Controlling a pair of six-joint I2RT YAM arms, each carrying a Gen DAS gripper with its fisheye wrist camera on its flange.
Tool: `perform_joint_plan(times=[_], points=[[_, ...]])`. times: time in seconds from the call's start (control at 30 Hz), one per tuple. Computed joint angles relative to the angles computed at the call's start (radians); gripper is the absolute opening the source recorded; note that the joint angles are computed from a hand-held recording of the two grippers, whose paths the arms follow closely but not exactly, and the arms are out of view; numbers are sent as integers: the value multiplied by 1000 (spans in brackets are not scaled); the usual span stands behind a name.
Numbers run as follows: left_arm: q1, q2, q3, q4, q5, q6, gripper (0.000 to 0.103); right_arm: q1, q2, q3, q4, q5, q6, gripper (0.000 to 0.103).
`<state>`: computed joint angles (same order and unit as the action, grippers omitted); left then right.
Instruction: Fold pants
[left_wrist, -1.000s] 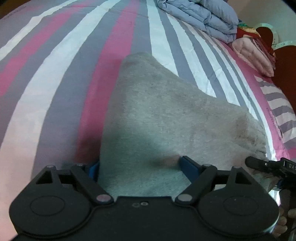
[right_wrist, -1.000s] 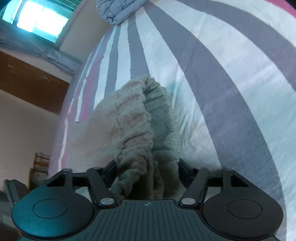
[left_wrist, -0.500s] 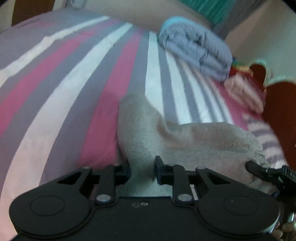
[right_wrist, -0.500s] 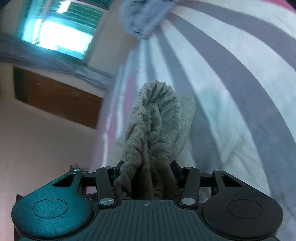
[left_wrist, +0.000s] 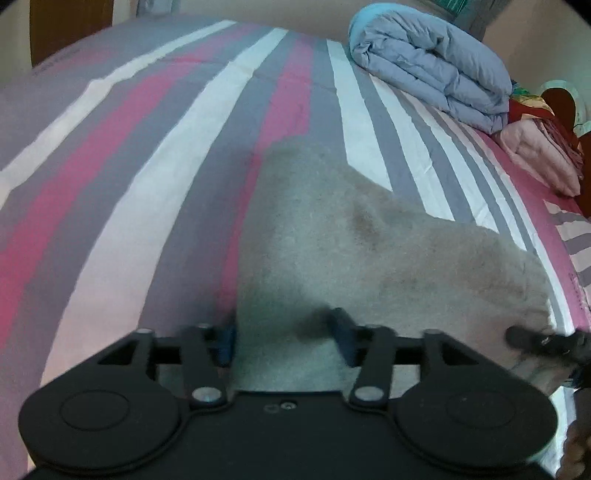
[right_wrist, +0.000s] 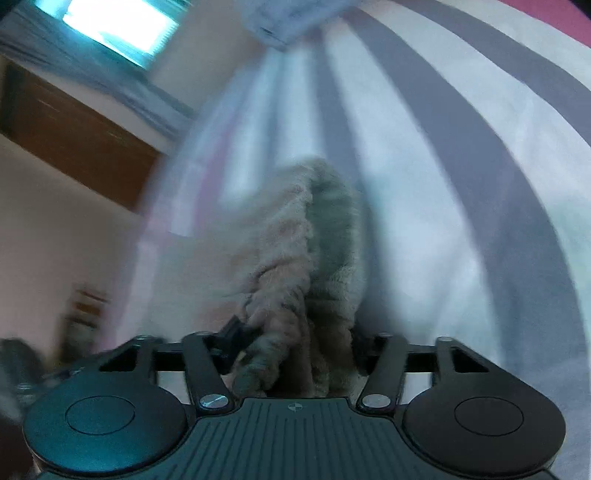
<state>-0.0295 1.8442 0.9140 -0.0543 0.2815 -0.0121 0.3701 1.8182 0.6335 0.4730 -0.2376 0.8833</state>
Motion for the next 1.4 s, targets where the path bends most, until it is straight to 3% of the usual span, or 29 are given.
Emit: perform_joint_plan(times=[0.03, 0.1, 0.17, 0.23, 0.3, 0.37, 0.43, 0.5, 0.57, 0.63, 0.77, 0.83, 0.93, 0.97, 1.03, 1.1, 1.2, 1.3, 1.33, 1.4], points=[[4, -21, -4, -26, 2, 2, 67, -1, -1, -33, 58, -2, 22, 67], [15, -104, -52, -24, -4, 6, 69, 9, -62, -51, 19, 38, 18, 74], [11, -180, -96, 11, -24, 3, 83, 28, -184, -81, -45, 135, -23, 79], [7, -224, -124, 12, -1, 30, 85, 69, -293, -82, -121, 283, -41, 79], [-15, -211, -123, -14, 10, 55, 83, 107, -325, -32, -156, 328, -103, 79], [-47, -186, -150, 9, -15, 56, 83, 132, -256, 67, -170, 298, -160, 80], [-75, -149, -174, 46, -98, 68, 85, 137, -131, 169, -188, 256, -168, 80], [-47, -136, -203, 77, -57, 64, 90, 130, -4, 256, -251, 264, -141, 80], [-5, -144, -183, 9, -1, 19, 86, 121, 76, 316, -324, 314, -109, 80], [14, -192, -176, -47, -3, 8, 83, 108, 52, 304, -371, 338, -60, 80], [26, -382, -255, -82, -46, 80, 89, 194, -171, 179, -377, 454, -88, 81], [28, -479, -285, -127, -53, 97, 91, 297, -234, 146, -432, 555, -118, 89], [22, -609, -299, -253, -76, 91, 91, 420, -116, 201, -561, 693, -139, 92], [15, -643, -292, -296, -85, 82, 91, 428, -72, 204, -585, 682, -117, 92], [28, -770, -297, -398, -85, 86, 92, 410, -63, 144, -501, 639, -32, 93], [13, -871, -294, -469, -103, 76, 97, 469, -173, 96, -528, 719, 74, 93], [-74, -1009, -260, -584, -182, 37, 97, 642, -347, 120, -679, 918, 70, 95], [-170, -1148, -226, -709, -278, -9, 97, 855, -405, 257, -921, 1150, 125, 103], [-215, -1196, -220, -748, -322, -36, 97, 912, -379, 341, -1037, 1217, 178, 103], [-316, -1290, -215, -816, -412, -84, 97, 1058, -322, 470, -1327, 1338, 407, 103]])
